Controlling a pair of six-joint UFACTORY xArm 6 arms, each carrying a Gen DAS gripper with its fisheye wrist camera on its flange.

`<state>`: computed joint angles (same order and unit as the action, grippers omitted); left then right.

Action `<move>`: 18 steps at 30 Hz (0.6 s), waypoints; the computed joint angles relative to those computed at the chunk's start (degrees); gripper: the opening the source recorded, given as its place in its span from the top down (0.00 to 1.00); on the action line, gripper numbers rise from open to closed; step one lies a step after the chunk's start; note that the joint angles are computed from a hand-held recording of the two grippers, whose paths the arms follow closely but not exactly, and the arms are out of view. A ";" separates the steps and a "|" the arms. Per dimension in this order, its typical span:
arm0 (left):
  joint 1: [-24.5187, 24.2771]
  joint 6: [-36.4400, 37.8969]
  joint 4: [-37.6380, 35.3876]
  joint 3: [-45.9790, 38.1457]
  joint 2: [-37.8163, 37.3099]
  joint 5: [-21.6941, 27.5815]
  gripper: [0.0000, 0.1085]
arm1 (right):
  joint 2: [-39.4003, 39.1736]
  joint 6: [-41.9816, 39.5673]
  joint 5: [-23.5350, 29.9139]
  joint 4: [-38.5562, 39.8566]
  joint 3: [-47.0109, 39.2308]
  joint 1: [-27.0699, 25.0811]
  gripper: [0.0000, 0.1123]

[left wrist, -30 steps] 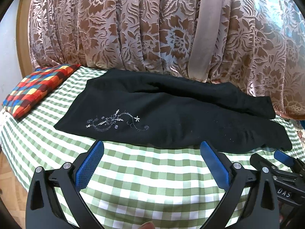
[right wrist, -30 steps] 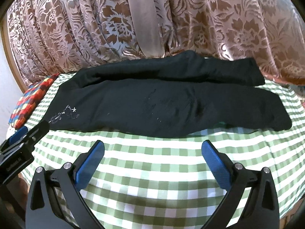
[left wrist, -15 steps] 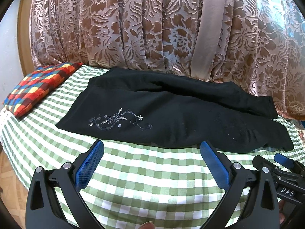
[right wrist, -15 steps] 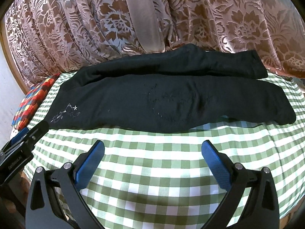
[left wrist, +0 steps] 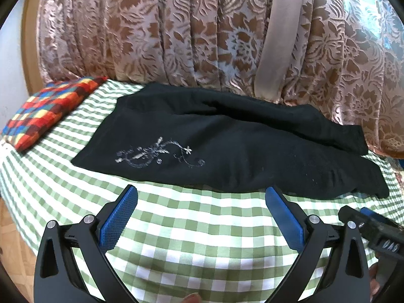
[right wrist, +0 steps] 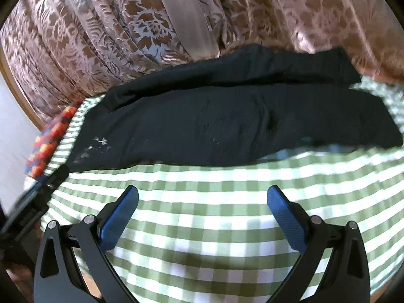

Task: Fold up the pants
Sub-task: 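Grasp the embroidered waistband corner of the black pants with the left gripper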

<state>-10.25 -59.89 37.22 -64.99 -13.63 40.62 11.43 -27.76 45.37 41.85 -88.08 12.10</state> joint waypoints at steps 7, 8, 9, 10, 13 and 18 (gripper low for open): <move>10.29 9.98 -20.21 6.91 -2.59 -9.73 0.08 | 9.47 5.23 18.42 15.48 -10.96 -7.21 0.23; 11.76 11.86 -22.96 7.83 -3.14 -10.61 0.08 | 11.11 6.55 19.98 16.24 -12.95 -7.73 0.26; 13.04 13.00 -24.92 8.54 -3.52 -11.36 0.08 | 12.33 7.64 20.98 16.54 -14.44 -7.96 0.29; 15.18 14.24 -27.87 9.29 -3.86 -12.13 0.08 | 13.64 8.75 21.76 16.48 -16.12 -8.07 0.31; 20.69 16.75 -37.92 11.74 -4.54 -15.37 0.08 | 17.57 11.84 22.85 16.57 -20.79 -7.92 0.31; 26.63 21.35 -51.08 12.32 -3.03 -16.66 0.31 | 22.63 13.99 22.13 15.18 -27.44 -7.12 0.37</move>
<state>16.39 -38.54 -13.87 -52.67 -16.67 23.96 34.07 -13.77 67.50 57.03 -115.52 4.98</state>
